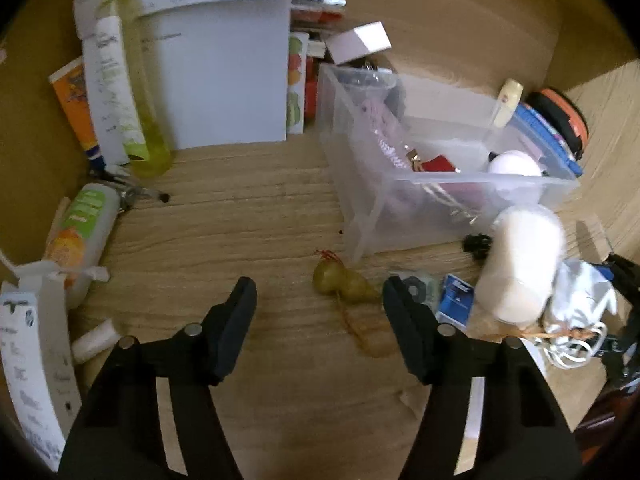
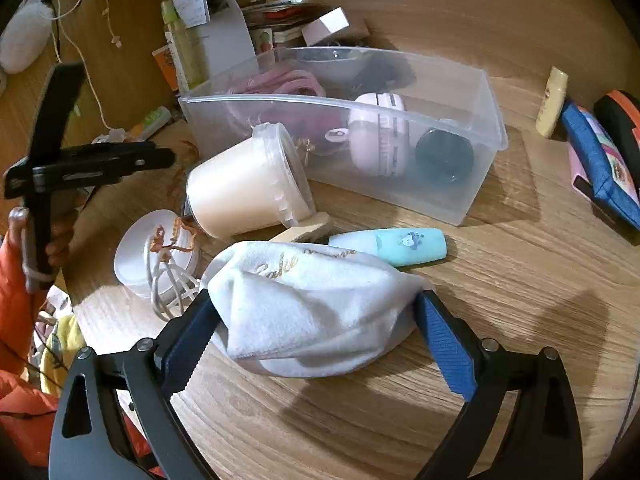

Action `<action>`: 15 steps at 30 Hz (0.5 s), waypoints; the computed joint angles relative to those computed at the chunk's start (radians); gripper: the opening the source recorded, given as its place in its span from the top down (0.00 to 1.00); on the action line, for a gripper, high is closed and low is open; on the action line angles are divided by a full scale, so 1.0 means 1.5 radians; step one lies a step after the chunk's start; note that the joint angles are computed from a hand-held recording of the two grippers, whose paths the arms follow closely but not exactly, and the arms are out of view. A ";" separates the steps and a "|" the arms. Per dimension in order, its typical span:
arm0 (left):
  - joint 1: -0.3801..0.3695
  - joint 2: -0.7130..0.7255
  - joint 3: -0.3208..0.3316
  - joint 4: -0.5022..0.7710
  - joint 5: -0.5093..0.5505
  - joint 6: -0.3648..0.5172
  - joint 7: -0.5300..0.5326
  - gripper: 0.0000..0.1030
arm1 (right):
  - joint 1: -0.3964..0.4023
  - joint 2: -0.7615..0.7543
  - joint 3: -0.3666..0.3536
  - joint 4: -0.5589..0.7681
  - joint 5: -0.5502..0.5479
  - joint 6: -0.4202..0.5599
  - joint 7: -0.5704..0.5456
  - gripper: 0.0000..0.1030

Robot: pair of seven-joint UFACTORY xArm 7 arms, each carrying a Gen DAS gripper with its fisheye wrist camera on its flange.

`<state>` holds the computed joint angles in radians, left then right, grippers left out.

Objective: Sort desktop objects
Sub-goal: 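Grasp the gold bell ornament with the left tool while the right grasps the white bag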

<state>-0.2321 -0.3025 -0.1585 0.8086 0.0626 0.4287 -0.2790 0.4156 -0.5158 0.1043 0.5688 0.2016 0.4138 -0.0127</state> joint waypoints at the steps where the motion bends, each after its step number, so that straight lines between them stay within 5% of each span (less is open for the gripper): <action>1: 0.003 0.004 -0.004 0.003 0.007 0.000 -0.004 0.37 | 0.003 -0.002 -0.003 0.000 0.002 0.003 -0.003 0.14; 6: 0.012 0.035 -0.018 0.028 0.046 -0.005 -0.028 0.42 | 0.006 -0.015 -0.005 -0.013 0.003 -0.004 -0.013 0.27; 8: 0.007 0.050 -0.014 0.040 0.049 0.006 -0.020 0.61 | 0.011 -0.020 -0.012 -0.018 0.010 -0.007 -0.019 0.29; 10: -0.001 0.058 -0.007 0.045 0.039 0.015 -0.005 0.68 | 0.014 -0.024 -0.016 -0.022 0.016 -0.012 -0.022 0.30; 15: 0.002 0.046 -0.012 0.030 0.069 -0.002 -0.024 0.71 | 0.012 -0.047 -0.015 -0.032 0.019 -0.026 -0.013 0.36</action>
<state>-0.2288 -0.2335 -0.1769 0.8535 0.1655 0.4264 -0.3147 0.4329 -0.5863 0.0815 0.5201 0.2303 0.3754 -0.0325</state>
